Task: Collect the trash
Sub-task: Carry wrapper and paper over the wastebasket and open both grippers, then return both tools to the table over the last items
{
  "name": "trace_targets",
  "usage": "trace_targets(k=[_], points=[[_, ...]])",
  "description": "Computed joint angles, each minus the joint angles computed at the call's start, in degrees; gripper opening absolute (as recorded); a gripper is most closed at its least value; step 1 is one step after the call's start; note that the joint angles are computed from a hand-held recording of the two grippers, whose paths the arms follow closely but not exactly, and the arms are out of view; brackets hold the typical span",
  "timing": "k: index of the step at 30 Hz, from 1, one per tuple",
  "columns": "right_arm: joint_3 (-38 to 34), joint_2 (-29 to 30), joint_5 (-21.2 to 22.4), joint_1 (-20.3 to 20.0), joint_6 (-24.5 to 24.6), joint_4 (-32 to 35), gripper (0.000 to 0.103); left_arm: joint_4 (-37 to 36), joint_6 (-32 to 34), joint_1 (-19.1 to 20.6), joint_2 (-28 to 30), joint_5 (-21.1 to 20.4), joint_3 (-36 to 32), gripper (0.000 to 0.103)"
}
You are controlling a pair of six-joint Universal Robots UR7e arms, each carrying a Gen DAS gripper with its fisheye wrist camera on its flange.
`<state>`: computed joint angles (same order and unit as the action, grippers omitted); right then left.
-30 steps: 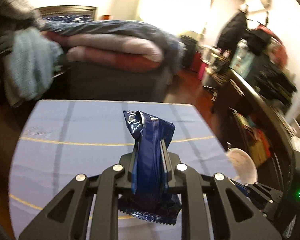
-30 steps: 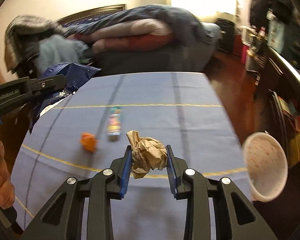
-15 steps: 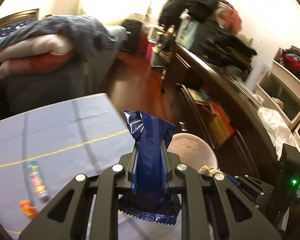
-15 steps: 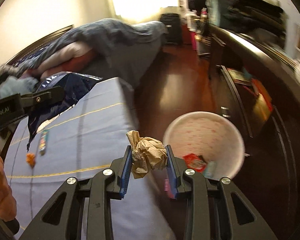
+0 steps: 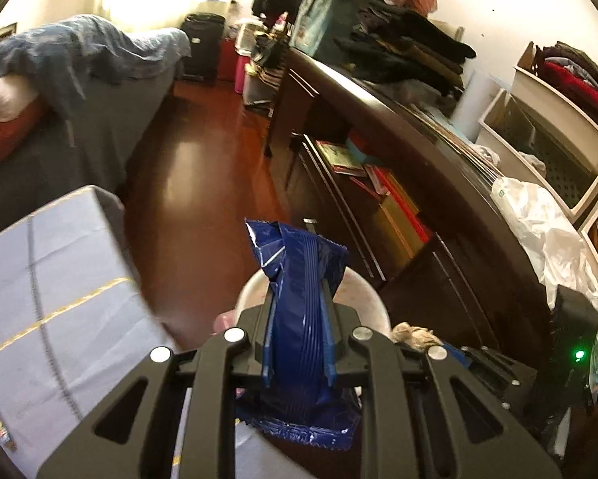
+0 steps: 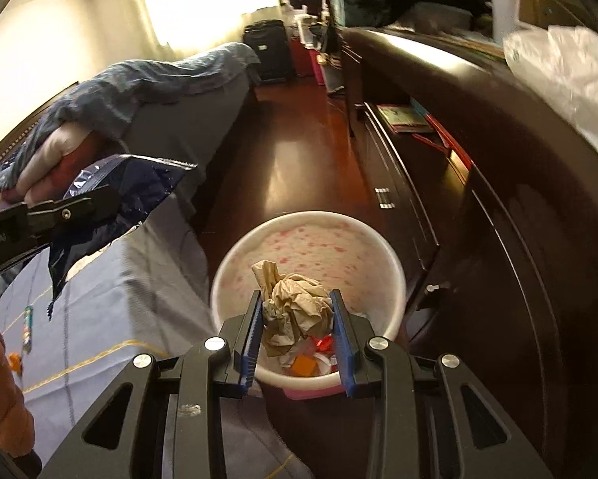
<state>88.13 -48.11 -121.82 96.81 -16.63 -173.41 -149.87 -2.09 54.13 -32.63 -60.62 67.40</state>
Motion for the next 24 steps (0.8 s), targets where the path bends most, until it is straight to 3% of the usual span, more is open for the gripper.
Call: trace_targets(k=[10, 14, 20, 24], points=[[-4.44, 3.85, -2.05, -2.5, -0.05, 0.17, 0.033, 6.39, 0.45, 1.17, 7.15, -1.83, -9.9, 0.024], [-6.0, 5.22, -2.82, -3.08, 0.1, 0.34, 0.04, 7.82, 0.95, 1.48, 9.15, -1.6, -12.56, 0.032], [-7.57, 6.4, -3.79, -3.29, 0.36, 0.24, 0.049, 6.92, 0.9, 1.96, 10.02, -0.87, -13.79, 0.057], [-7.62, 6.57, -4.24, -2.89, -0.18, -0.74, 0.054, 5.86, 1.05, 1.86, 9.5, -0.08, -13.24, 0.061]])
